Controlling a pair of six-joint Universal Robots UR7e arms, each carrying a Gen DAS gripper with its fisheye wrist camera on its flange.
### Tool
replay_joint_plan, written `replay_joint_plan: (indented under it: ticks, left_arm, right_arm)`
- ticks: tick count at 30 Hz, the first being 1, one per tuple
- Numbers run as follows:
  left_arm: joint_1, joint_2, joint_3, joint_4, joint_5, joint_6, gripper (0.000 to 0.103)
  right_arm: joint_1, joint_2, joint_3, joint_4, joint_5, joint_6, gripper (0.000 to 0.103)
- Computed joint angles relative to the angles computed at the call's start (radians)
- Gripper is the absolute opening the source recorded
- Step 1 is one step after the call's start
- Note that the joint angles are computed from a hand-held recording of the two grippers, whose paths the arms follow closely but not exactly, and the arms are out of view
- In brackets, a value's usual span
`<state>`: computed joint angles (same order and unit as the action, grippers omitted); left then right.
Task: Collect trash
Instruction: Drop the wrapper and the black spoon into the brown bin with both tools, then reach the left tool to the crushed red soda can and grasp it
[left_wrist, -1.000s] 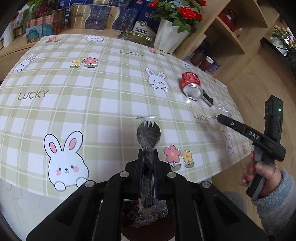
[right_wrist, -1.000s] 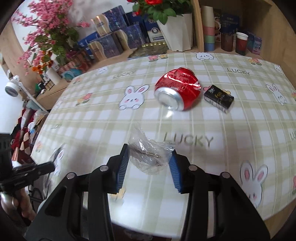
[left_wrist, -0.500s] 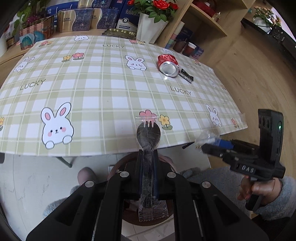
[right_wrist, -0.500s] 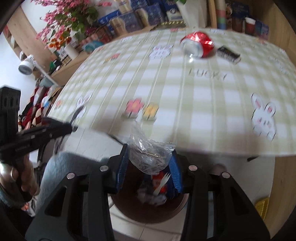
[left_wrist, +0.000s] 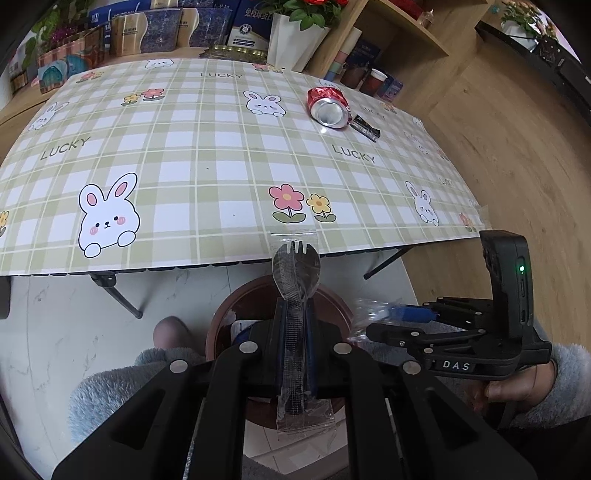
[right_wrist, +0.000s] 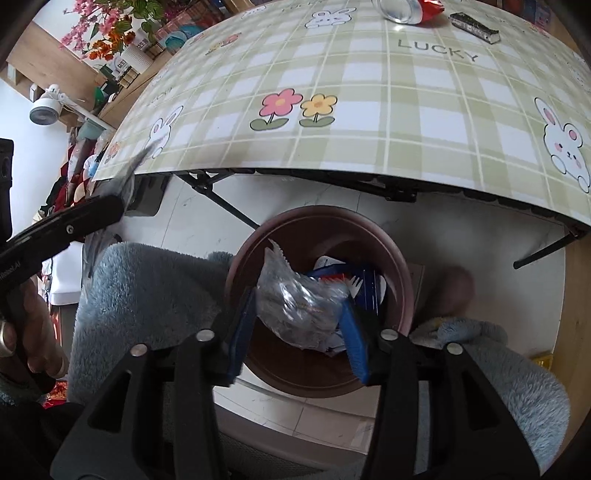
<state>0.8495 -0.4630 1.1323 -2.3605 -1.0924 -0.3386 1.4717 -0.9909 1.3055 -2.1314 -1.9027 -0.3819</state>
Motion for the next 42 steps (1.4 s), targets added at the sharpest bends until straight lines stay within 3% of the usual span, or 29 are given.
replay_joint_plan:
  ticks: [3,6,18,19,21,22,23,29,32,42]
  left_arm:
    - [0.000,0.002,-0.003,0.003,-0.002,0.001,0.010]
    - [0.002,0.004,0.000,0.015,-0.010,-0.003,0.010]
    - [0.020,0.044,-0.022,0.123,-0.057,-0.019,0.010]
    - [0.020,0.046,-0.024,0.129,-0.060,-0.018,0.013]
    - [0.021,0.049,-0.027,0.130,-0.063,-0.011,0.028]
    - [0.019,0.049,-0.025,0.121,-0.059,-0.009,0.048]
    - [0.018,0.045,-0.017,0.104,-0.059,-0.006,0.059]
    - [0.009,0.038,-0.005,0.030,0.015,0.007,0.086]
    - [0.007,0.035,-0.004,-0.023,0.065,0.008,0.095]
    - [0.023,0.050,-0.081,-0.106,0.183,0.024,0.097]
  right_arm:
    - [0.008,-0.010,0.010,-0.046,-0.007,-0.019,0.079]
    - [0.021,-0.017,0.013,-0.111,-0.011,-0.047,0.093]
    - [0.036,-0.004,-0.067,-0.196,-0.013,-0.074,0.097]
    - [0.039,-0.004,-0.070,-0.201,-0.015,-0.077,0.097]
    - [0.043,-0.004,-0.070,-0.214,-0.020,-0.085,0.097]
    - [0.045,-0.005,-0.067,-0.229,-0.024,-0.096,0.097]
    - [0.046,-0.008,-0.060,-0.242,-0.027,-0.109,0.097]
    - [0.043,-0.011,-0.050,-0.280,-0.021,-0.142,0.097]
    - [0.036,-0.012,-0.064,-0.255,0.011,-0.148,0.097]
    - [0.035,0.007,-0.123,-0.243,0.020,-0.144,0.097]
